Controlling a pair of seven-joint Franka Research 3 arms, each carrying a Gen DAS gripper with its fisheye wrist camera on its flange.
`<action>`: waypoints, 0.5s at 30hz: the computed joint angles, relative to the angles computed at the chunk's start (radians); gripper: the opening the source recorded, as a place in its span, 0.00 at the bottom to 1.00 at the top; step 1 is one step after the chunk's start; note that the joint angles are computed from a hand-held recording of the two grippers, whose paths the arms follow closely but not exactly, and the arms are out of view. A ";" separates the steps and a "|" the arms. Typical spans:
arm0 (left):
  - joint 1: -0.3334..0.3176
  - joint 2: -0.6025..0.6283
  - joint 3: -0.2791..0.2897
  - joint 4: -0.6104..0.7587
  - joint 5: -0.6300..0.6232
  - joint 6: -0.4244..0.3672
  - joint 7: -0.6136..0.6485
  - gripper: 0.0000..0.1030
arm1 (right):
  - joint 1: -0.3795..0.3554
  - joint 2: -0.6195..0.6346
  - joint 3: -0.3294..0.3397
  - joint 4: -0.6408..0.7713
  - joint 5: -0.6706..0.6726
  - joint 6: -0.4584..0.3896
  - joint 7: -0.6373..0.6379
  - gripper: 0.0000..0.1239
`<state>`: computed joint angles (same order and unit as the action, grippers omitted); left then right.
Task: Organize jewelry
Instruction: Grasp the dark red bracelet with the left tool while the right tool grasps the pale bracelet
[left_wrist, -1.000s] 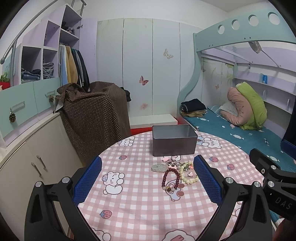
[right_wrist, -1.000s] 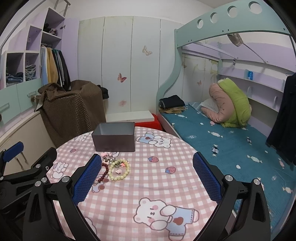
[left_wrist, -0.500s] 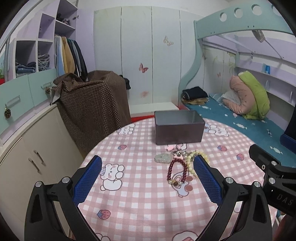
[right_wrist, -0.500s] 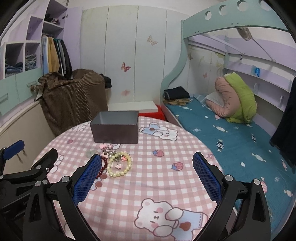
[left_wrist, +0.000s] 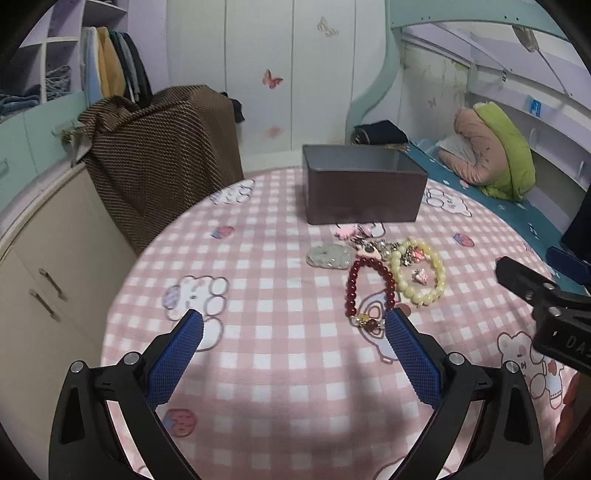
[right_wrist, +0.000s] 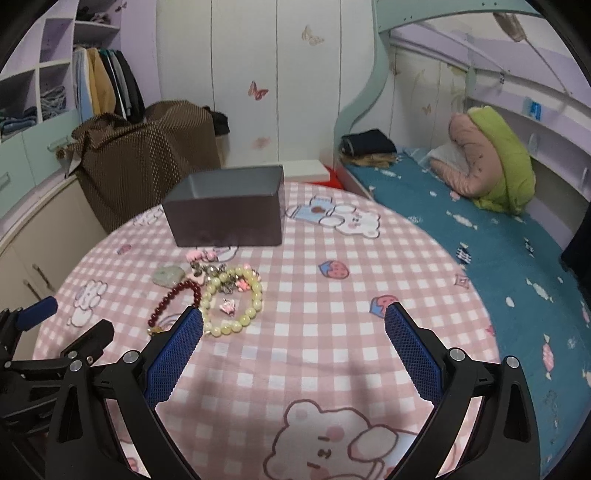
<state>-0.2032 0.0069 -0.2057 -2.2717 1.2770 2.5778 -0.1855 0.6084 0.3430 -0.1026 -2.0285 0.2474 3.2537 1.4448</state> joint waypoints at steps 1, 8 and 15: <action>0.002 0.015 0.002 0.011 -0.009 0.008 0.020 0.92 | -0.003 0.011 0.002 0.012 -0.001 -0.008 -0.001 0.77; 0.005 0.103 0.026 0.100 -0.117 0.027 0.164 0.81 | -0.015 0.074 -0.001 0.094 -0.036 -0.077 0.023 0.77; -0.005 0.180 0.055 0.165 -0.269 0.042 0.333 0.51 | -0.033 0.125 0.005 0.172 -0.088 -0.142 0.065 0.77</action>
